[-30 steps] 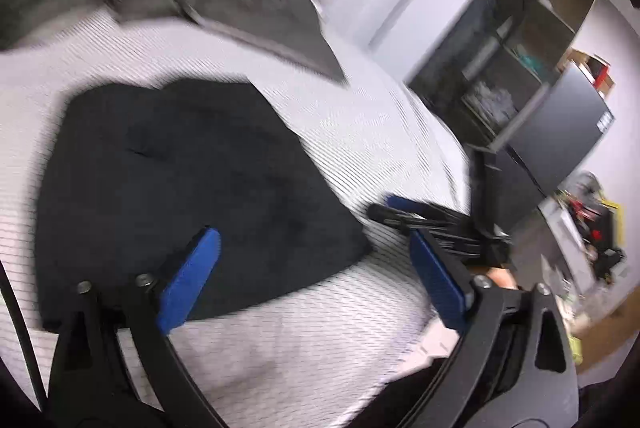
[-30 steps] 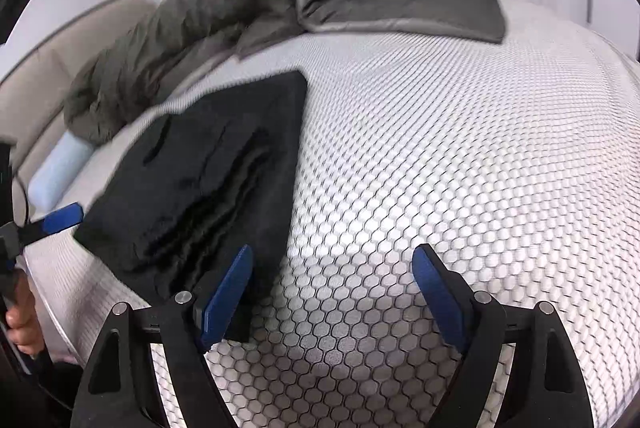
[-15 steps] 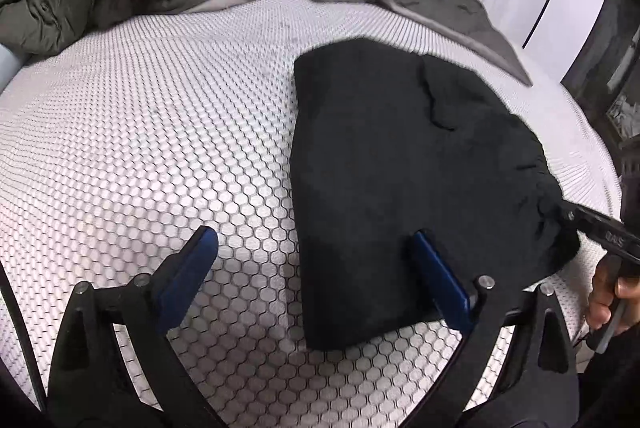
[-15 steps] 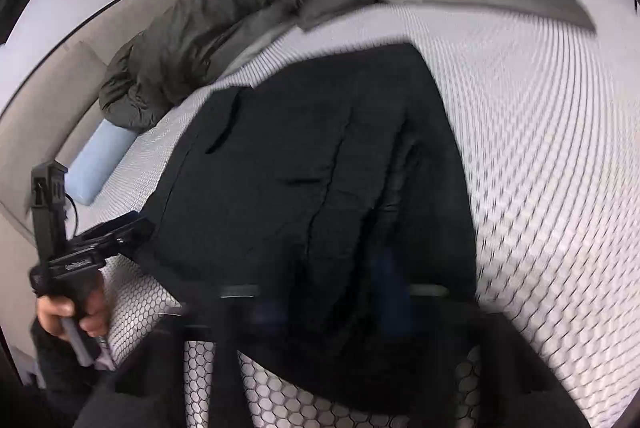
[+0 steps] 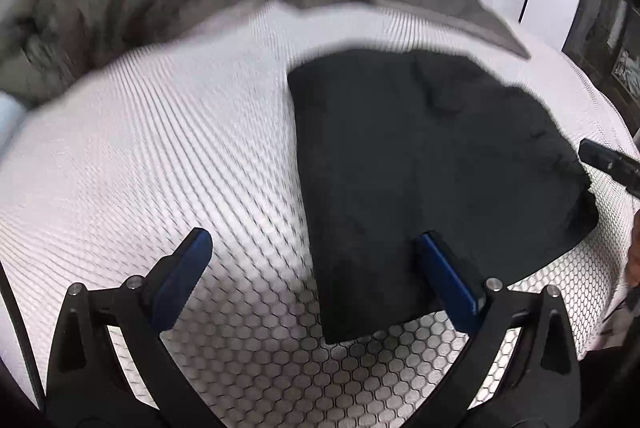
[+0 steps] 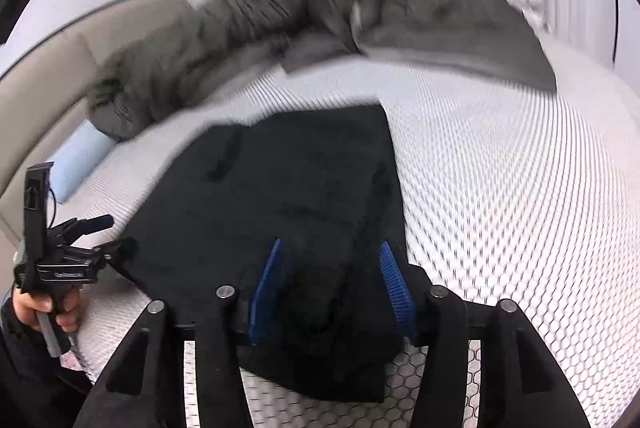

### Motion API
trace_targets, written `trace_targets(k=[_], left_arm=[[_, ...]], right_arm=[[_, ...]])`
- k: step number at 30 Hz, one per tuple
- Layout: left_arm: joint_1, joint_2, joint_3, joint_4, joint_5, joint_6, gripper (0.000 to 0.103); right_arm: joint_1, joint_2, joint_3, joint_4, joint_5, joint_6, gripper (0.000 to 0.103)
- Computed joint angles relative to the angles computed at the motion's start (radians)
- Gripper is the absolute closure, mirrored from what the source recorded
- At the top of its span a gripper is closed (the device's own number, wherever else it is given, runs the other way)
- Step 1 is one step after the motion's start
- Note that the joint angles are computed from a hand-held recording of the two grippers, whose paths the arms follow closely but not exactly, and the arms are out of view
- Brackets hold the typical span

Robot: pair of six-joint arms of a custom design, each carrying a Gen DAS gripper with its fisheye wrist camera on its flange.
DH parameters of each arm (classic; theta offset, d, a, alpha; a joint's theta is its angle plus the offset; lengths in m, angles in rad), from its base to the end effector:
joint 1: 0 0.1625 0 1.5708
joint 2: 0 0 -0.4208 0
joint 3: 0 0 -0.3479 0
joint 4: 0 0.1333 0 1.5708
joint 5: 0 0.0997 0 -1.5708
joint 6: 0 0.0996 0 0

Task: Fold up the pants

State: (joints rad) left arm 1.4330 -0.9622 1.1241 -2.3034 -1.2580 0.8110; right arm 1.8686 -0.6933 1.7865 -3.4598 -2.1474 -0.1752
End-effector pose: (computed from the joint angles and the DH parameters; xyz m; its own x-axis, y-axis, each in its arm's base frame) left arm 0.0636 -0.7347 0.4258 -0.5811 0.5809 -0.5700 0.7794 0.5987 -0.1844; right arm 0.2554 -0.5628 0.1353 -0.8659 0.0078 0.5002 -0.3618 0.6807 -0.6370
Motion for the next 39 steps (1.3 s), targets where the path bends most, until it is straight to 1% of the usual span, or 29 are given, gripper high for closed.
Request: trace_targets(k=[1,3,5,6,7,8,9,10,11,13,14,15,17,18,19,20,21,24,25,26,28,30,31,32,33,34,37,38,39], left_arm=[[0.001,-0.025,0.051,-0.076,-0.061,0.058,0.001],[-0.006,-0.045,0.102,-0.135,-0.13,0.134,0.001],[-0.011,-0.043,0.127,-0.137,-0.158,0.194,0.001],[-0.018,-0.039,0.122,-0.109,-0.154,0.203,0.006],[-0.022,-0.033,0.123,-0.08,-0.138,0.215,0.017],[-0.028,-0.011,0.108,-0.055,-0.109,0.224,0.025],[-0.033,0.003,0.101,-0.024,-0.069,0.233,0.038],[-0.034,0.016,0.097,-0.008,-0.037,0.24,0.039],[-0.035,0.018,0.103,-0.01,-0.033,0.242,0.038],[-0.023,0.03,0.064,0.039,-0.056,0.219,0.036],[-0.023,0.025,0.061,0.051,-0.058,0.212,0.036],[-0.022,0.021,0.058,0.054,-0.058,0.212,0.035],[-0.022,0.019,0.055,0.058,-0.058,0.206,0.031],[-0.024,-0.004,0.077,0.057,-0.056,0.197,0.028],[-0.025,-0.005,0.076,0.059,-0.052,0.19,0.026],[-0.019,-0.033,0.089,0.075,-0.055,0.191,0.025],[-0.02,-0.019,0.072,0.079,-0.05,0.184,0.025],[-0.033,-0.031,0.077,0.069,-0.04,0.153,0.025],[-0.034,-0.039,0.082,0.049,-0.073,0.15,0.025],[-0.032,-0.044,0.082,0.039,-0.121,0.15,0.025],[-0.037,-0.043,0.077,0.029,-0.16,0.131,0.025],[-0.051,-0.016,0.054,0.025,-0.153,0.103,0.025],[-0.055,0.001,0.039,0.032,-0.142,0.095,0.025],[-0.06,0.023,0.021,0.049,-0.106,0.085,0.025],[-0.063,0.043,0.005,0.065,-0.061,0.076,0.025],[-0.062,0.066,-0.021,0.095,-0.024,0.065,0.025],[-0.049,0.082,-0.058,0.128,-0.043,0.053,0.022],[-0.047,0.079,-0.057,0.127,-0.042,0.062,0.022],[-0.045,0.076,-0.055,0.123,-0.042,0.068,0.022]], right_arm=[[0.005,-0.004,-0.004,0.002,0.014,-0.007,0.05],[0.018,0.012,-0.024,0.012,0.032,-0.028,0.05],[0.027,0.041,-0.069,0.071,0.035,-0.048,0.051],[0.033,0.067,-0.111,0.111,0.031,-0.056,0.054],[0.033,0.079,-0.123,0.125,0.035,-0.063,0.056],[0.031,0.096,-0.147,0.149,0.042,-0.07,0.056],[0.029,0.108,-0.165,0.179,0.049,-0.074,0.056],[0.028,0.118,-0.177,0.202,0.046,-0.077,0.056],[0.029,0.135,-0.202,0.242,0.016,-0.088,0.056],[0.027,0.17,-0.222,0.259,-0.068,-0.11,0.059],[0.021,0.164,-0.208,0.252,-0.072,-0.134,0.059],[0.014,0.141,-0.18,0.249,-0.046,-0.132,0.059],[0.01,0.104,-0.139,0.244,-0.021,-0.129,0.059],[0.011,0.098,-0.132,0.245,-0.022,-0.135,0.058],[0.016,0.094,-0.126,0.245,-0.04,-0.151,0.058],[0.02,0.091,-0.116,0.247,-0.067,-0.165,0.058],[0.024,0.082,-0.102,0.255,-0.082,-0.169,0.058],[0.03,0.06,-0.077,0.239,-0.087,-0.139,0.057],[0.03,0.056,-0.072,0.218,-0.069,-0.129,0.057],[0.028,0.053,-0.07,0.184,-0.03,-0.126,0.057],[0.027,0.073,-0.092,0.132,-0.014,-0.125,0.057],[0.024,0.115,-0.159,0.137,-0.037,-0.12,0.057],[0.02,0.129,-0.184,0.16,-0.045,-0.11,0.058],[0.018,0.149,-0.221,0.206,-0.075,-0.095,0.061],[0.018,0.175,-0.263,0.256,-0.129,-0.097,0.067],[0.02,0.186,-0.277,0.27,-0.167,-0.11,0.07],[0.025,0.16,-0.244,0.271,-0.202,-0.105,0.07],[0.022,0.14,-0.221,0.265,-0.198,-0.082,0.07],[0.01,0.106,-0.186,0.273,-0.156,-0.029,0.07]])
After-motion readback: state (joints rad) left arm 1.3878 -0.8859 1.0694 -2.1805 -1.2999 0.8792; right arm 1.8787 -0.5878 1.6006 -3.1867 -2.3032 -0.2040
